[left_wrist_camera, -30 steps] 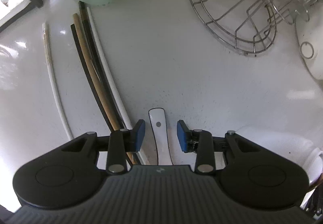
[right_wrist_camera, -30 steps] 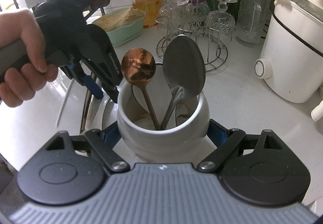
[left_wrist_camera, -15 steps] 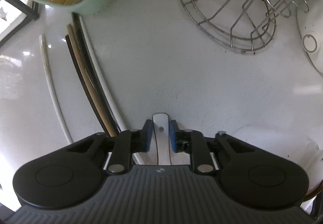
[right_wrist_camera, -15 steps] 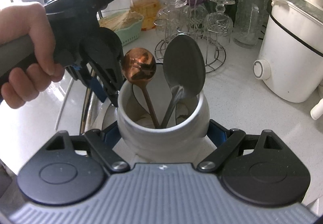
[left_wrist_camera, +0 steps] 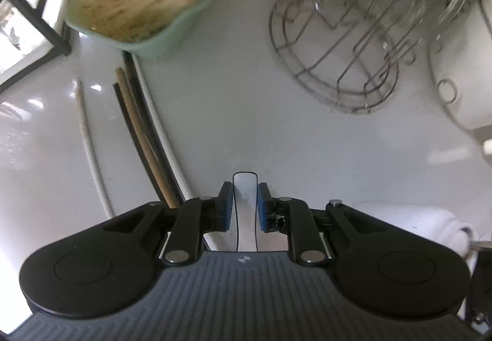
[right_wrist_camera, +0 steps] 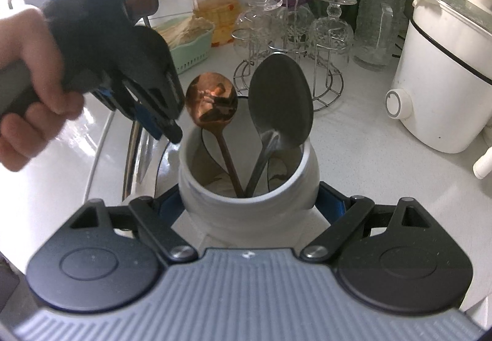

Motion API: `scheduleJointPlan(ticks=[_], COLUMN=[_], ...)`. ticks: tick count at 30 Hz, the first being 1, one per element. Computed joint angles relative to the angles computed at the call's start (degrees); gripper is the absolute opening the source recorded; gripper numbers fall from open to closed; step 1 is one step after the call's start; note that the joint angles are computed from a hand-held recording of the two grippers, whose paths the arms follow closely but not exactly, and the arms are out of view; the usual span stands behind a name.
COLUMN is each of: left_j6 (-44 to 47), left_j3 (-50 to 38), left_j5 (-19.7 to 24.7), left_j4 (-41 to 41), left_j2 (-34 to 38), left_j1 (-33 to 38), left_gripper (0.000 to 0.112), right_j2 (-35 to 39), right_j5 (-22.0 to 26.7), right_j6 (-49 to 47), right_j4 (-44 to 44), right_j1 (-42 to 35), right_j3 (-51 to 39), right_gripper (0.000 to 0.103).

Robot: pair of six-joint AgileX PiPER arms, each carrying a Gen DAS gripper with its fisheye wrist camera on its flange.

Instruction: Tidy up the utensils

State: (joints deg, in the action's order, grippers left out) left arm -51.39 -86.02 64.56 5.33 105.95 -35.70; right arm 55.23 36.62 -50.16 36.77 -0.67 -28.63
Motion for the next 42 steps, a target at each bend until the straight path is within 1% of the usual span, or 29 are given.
scheduleJointPlan(ticks=[5,7,9,12,15,21,28,42], left_j6=[-2.3,-2.51,-4.45,-8.28,-11.87,-20.49,-25.91,-28.27], left_j3=[4.46,6.17,8.53,12.87,16.32,22.28,25.81,25.89], left_j5=[-1.21,-3.03,-3.57,-5.52,-6.86,-7.39,-6.99,-4.2], left_j4=[1.85,3.04,5.49,7.98,11.29,17.77,20.82,24.79], left_j2=[-7.78,-9.66,-12.82,-16.84,-19.8,-25.49,-28.84,-31.83], left_j1=[-0.59,-0.59,-1.99,-4.87,-7.82,-14.05,-17.8,-21.85], left_gripper=[0.019,0.019,0.019,0.019,0.019,0.019,0.019,0.019], right_j2=[-0.01,0.03,0.35,0.8,1.11,0.64,0.57,0.56], right_j5=[-3.82,-5.42,-7.02,-9.08,-11.14,-13.34,-14.59,-15.31], right_j6=[5.1,7.09,9.21,12.78,16.7,22.62,25.59,28.88], right_j4=[-2.4,-3.41,-4.44,-6.52,-8.76,-12.36,-14.45,-17.33], right_j1=[4.41,6.28,8.09,10.57,13.1,15.46,16.69,19.07], right_j3=[0.75,1.09,1.31,1.5,1.66,2.41,2.8,2.93], right_gripper=[0.091,0.091,0.091,0.091,0.091,0.091,0.091,0.091])
